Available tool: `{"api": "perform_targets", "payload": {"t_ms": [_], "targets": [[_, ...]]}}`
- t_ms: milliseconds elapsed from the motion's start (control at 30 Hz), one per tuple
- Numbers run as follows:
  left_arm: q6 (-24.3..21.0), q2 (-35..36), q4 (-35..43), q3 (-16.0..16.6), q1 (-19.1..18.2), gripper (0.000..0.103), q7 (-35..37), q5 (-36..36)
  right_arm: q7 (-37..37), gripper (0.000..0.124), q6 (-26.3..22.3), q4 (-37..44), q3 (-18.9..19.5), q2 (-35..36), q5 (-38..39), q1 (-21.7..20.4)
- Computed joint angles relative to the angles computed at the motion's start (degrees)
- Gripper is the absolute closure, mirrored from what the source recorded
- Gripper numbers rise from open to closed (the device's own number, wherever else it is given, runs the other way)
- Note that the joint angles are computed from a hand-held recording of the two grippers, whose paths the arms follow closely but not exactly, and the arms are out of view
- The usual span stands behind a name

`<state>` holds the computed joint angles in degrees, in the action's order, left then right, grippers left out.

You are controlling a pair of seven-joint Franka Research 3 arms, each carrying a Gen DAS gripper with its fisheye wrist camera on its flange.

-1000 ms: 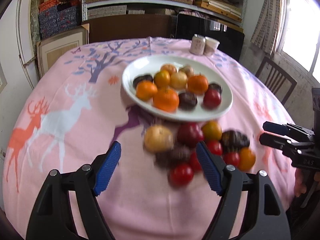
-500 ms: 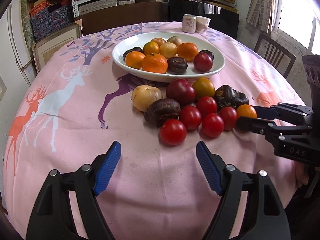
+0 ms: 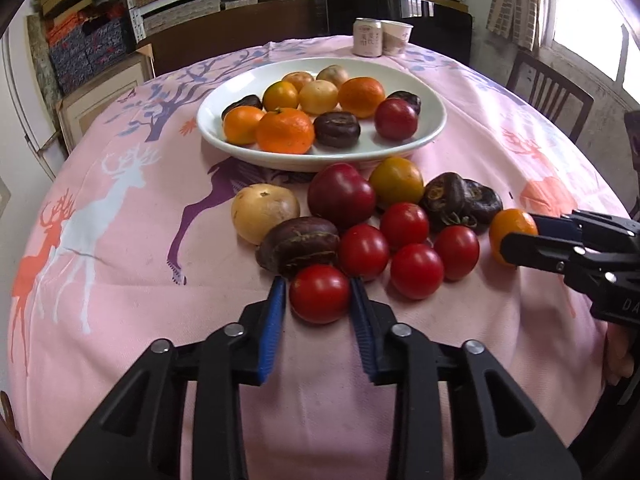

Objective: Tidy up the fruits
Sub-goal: 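Grasp a red cherry tomato with the left gripper while the right holds the orange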

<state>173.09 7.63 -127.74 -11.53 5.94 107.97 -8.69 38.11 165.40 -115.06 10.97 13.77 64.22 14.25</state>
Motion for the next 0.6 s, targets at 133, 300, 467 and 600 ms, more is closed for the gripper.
{"api": "perform_targets", "payload": {"t_ms": [133,300,467,600], "targets": [[0.34,-0.5,-0.33,-2.65,2.17,0.074,4.98,-6.57,-1.07,0.087,-1.0,0.21,0.13,0.02,1.69,-0.48],[-0.25,-2.02,-1.19,-3.42,2.28,0.074,11.46,-15.14,-4.15,0.087,-1.28,0.11,0.19,-0.35,4.73,-0.59],[-0.24,-4.27,-2.15,-2.45,0.56,0.074,18.86,-24.74,-8.31,0.087,-1.33,0.05,0.16,-0.84,9.6,-0.76],[-0.33,-6.43,-2.43,-0.7,-1.45,0.074,25.37,-33.29,-9.75,0.087,-1.15,-0.22,-0.67,-1.44,12.37,-0.31]]}}
